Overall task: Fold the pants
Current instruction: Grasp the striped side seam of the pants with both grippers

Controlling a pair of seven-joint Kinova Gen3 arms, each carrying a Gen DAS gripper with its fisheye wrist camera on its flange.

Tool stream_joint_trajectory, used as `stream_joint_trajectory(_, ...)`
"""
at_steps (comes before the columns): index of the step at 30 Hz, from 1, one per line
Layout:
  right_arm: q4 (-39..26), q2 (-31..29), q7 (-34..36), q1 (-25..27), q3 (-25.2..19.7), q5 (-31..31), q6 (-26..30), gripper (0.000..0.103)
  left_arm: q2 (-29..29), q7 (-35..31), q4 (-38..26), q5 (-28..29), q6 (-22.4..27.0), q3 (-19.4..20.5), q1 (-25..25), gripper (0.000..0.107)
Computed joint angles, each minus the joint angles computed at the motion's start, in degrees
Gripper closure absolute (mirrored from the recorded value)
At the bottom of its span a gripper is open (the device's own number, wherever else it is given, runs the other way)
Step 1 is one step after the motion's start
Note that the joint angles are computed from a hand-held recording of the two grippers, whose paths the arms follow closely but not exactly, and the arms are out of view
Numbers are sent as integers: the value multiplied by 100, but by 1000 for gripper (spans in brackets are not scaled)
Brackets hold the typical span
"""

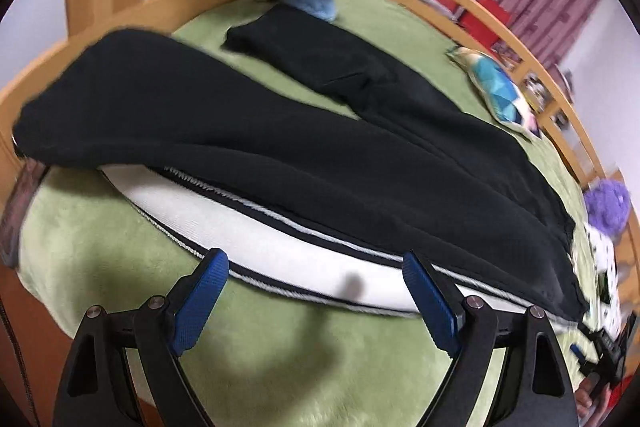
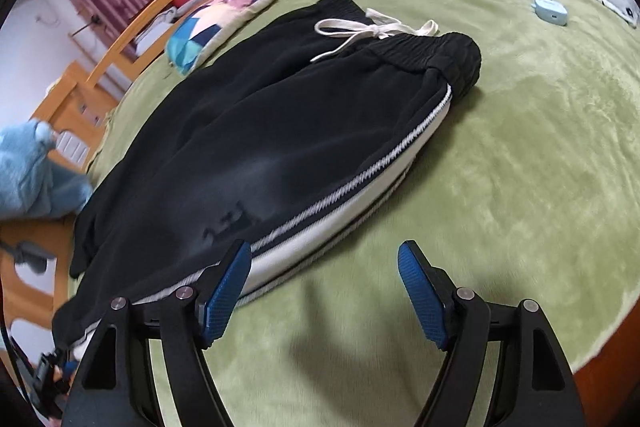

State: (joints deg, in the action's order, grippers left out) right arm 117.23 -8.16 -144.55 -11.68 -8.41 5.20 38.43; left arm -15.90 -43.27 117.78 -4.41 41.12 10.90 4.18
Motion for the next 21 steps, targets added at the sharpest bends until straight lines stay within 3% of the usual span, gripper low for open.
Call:
stream_joint_trajectory(3, 44, 286, 325, 5, 228, -413, -337, 28, 177, 264, 159, -2, -168, -55, -151, 20)
stream_joint_trajectory(7, 6, 712, 953, 15, 378, -949, -663, 33, 445, 172, 344, 320, -594, -421, -152, 20)
stream_joint_trajectory(8, 24, 797, 1186, 13, 412, -1162, -797, 49, 500, 264, 337, 250, -659, -368, -229, 23)
stream_joint_trajectory(9, -8, 878, 1339, 46, 385, -1287, -838, 70, 527, 397, 310, 119, -674, -328, -241, 36)
stream_joint_trajectory(10, -41, 913, 1398, 52, 379, -1319, -838, 78, 563, 479, 241, -14, -638, -255, -279, 57)
stream_joint_trajectory(11, -50, 853, 1375, 12, 400, -1257, -907, 83, 635, 467, 104, -143, -522, -147, -363, 67)
stream_joint_trajectory(12, -71, 812, 1313, -2, 383, -1150, -957, 86, 686, 362, -55, -239, -383, -145, -361, 88)
stream_joint_trajectory(16, -488, 668, 1692, 10, 402, -1132, -929, 88, 640, -272, -529, -39, -424, -680, -62, 94)
stream_joint_trajectory(21, -1609, 991, 1645, -96, 468, -644, -505, 89, 991, 42, -1576, -962, -251, -221, -328, 95)
